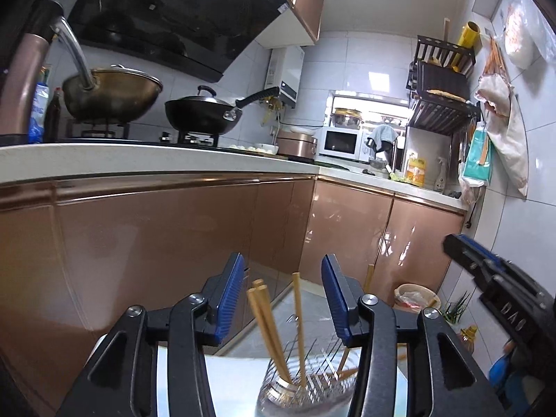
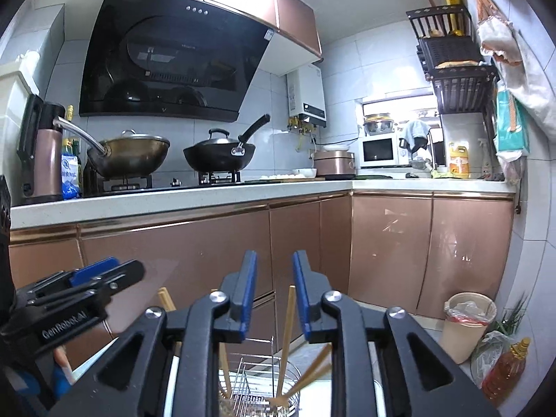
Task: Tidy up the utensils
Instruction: 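Open the left tool, then the right, dropping chopsticks into the holder, then bring the left tool to the pink spoon while the right tool approaches the blue spoon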
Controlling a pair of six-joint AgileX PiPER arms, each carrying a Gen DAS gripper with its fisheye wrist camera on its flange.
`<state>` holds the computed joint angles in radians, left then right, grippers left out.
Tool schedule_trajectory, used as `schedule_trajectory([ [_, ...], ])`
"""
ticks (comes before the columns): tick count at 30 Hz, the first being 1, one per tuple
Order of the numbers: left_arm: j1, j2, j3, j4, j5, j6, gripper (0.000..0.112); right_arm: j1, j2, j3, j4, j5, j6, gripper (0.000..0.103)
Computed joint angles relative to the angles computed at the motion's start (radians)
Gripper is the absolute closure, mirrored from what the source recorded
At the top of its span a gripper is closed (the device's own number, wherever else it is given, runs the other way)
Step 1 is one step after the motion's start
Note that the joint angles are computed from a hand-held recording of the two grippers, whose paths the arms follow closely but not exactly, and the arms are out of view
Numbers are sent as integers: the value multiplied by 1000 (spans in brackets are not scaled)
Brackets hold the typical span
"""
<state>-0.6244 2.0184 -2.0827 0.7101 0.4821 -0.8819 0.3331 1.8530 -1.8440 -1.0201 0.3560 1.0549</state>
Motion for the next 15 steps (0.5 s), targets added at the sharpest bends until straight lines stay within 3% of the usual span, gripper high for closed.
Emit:
schedule_trajectory([
  [7,-15,-229,257,93,58,-89,57,61,-165,130,95,100,-68,82],
  [15,-42,-424,477,76,162,-111,54,147,-289,230,192,275,-106,78],
])
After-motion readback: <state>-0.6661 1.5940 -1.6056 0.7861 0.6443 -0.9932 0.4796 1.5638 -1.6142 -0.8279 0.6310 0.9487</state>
